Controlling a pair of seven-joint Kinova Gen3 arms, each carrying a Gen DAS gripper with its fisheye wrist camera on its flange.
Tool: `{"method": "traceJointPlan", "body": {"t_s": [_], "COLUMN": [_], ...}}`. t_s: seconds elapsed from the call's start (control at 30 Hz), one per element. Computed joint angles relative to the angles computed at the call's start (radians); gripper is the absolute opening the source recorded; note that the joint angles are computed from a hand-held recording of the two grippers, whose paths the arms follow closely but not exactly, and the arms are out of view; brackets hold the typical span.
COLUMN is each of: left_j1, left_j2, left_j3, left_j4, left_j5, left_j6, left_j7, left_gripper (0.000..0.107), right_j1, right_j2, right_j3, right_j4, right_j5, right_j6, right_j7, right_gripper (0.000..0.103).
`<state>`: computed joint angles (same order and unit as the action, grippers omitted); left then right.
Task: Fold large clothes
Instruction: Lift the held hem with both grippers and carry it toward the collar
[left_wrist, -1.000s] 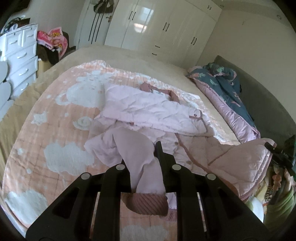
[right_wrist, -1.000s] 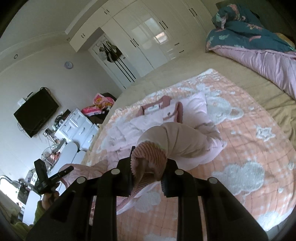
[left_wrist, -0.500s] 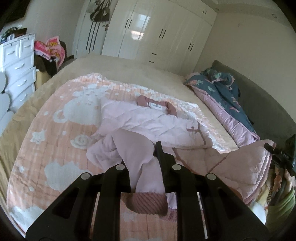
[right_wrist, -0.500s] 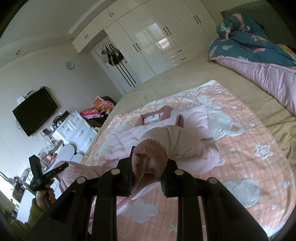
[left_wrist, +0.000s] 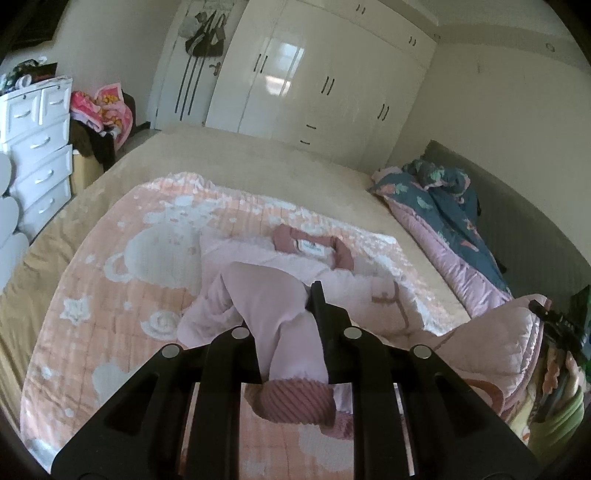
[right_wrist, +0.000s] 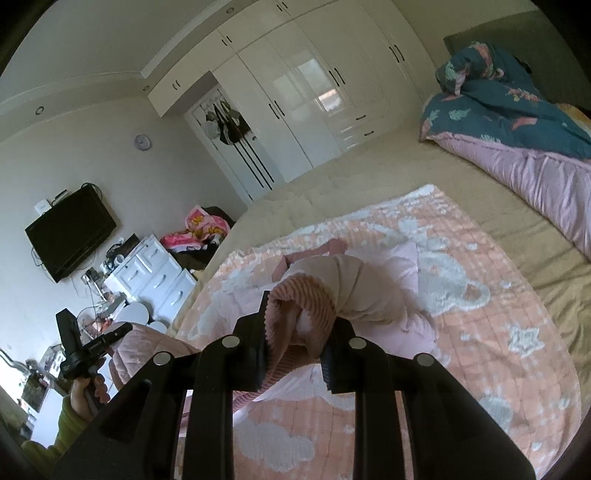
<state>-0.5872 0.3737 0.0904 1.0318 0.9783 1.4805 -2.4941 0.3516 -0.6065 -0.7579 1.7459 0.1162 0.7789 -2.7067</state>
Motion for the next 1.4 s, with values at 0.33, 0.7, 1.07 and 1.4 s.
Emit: {"method": "traceJointPlan", "body": {"t_s": [0.33, 0.7, 1.07, 1.4], "left_j1": [0.042, 0.151, 0.249, 0.328], "left_j2": [0.078, 0.19, 0.252, 0.312], "left_j3": [0.044, 0.099, 0.117, 0.106], "left_j4": [-0.192, -0.383, -0.414, -0.454], "left_j5": [-0.021, -0.187, -0.323, -0.442], "left_j6": [-0.056, -0.155, -0.259, -0.293], "left_j7": [0.15, 0.292, 0.326, 0.35], "left_gripper": [0.009, 0.009, 0.01, 0.011], "right_j1": [0.048, 0.039, -0.068, -0.171], "right_j2": [0.076, 0.22, 0.369, 0.489], "right_j3": [0.004, 0.042, 0.155, 0.279], "right_j4": [-0.084, -0.104, -0.085, -0.064], "right_j5": [0.077, 0.212, 0.317, 0.362], "right_j6": [-0.037, -0.121, -0.131, -0.166], "right_j7": [0.037, -0.004, -0.077, -0.131], "right_gripper": [0.021, 0.021, 0.021, 0.022]}}
